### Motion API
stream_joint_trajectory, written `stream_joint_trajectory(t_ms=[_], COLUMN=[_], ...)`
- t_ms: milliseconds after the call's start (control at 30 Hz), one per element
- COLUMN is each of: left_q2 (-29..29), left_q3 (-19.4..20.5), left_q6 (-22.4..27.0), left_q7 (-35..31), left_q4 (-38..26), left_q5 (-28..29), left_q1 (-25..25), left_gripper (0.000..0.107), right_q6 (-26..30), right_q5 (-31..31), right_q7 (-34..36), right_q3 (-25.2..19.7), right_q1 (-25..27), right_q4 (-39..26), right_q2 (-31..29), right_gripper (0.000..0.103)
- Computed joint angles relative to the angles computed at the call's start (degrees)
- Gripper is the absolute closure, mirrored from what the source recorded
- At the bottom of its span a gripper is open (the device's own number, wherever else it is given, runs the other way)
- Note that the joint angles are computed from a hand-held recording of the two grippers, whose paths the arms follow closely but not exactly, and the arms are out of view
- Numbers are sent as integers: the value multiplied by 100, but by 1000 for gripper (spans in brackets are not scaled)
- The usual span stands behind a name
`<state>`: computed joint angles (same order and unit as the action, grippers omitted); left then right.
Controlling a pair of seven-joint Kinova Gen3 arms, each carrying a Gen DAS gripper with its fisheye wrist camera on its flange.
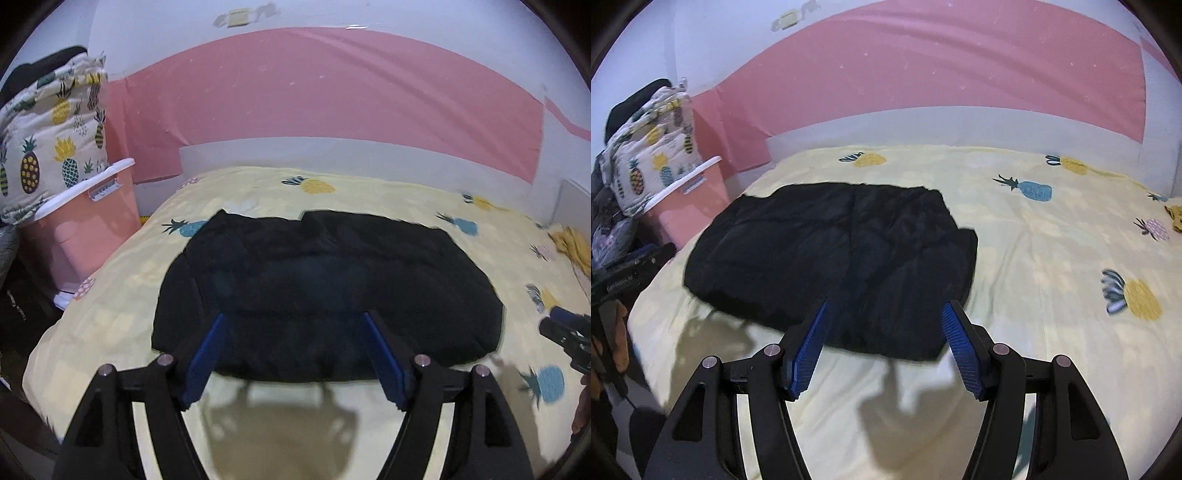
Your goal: Fold large clothes
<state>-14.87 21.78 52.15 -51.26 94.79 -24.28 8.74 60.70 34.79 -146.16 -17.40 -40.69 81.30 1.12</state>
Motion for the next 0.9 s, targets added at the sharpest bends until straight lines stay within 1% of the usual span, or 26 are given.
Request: stream_joint_trajectory(t_ms=[100, 167, 233, 367, 400, 467, 533, 600, 667, 833, 900], left_q2=[-311, -550, -711, -1017, -1087, -1192, -1233, -1203, -1203, -1208, -1222], left_q3=[328, 488, 608, 835, 780, 792, 954, 885, 853, 861, 773], left_q6=[263, 373, 511, 759, 761, 745, 792, 772, 713, 682, 636], left_q7=[260, 410, 444, 541, 508, 473, 463, 370, 365, 353, 311], left_q4=[113, 232, 294, 426, 476, 560, 601, 632, 665, 703, 747], left_q5=[30, 169, 345, 688, 836, 1043, 1082, 1253, 1384, 1483, 1557], left_q1=[48, 55, 35, -84, -55, -74, -225, -212, -226, -323, -288], left_gripper=[30, 30, 30, 30, 30, 30, 30, 30, 30, 30, 30], right_q6=[269, 483, 610, 820, 869, 911, 950, 1104, 1197, 1224, 1237], right_q5=[314, 527, 611, 659, 646, 618, 678, 769, 780, 753, 764], right_q7=[-400, -676, -964, -1317, -1379, -1469, -1570, -1625, -1656, -1714, -1702], right_q3=[-275, -483, -667, -930, -977, -1033, -1093, -1143, -1117, -1033, -1006], right_q1=[-247, -407, -549, -715, -754, -801, -841, -888, -954, -1066, -1110], right_q4=[179, 275, 388, 511, 528, 557, 595, 551, 518, 498, 475], right_q2=[-178, -249, -339, -420, -436, -460, -478, -406, -351, -290, -263], right_gripper=[39, 39, 39, 39, 39, 39, 39, 39, 39, 39, 39])
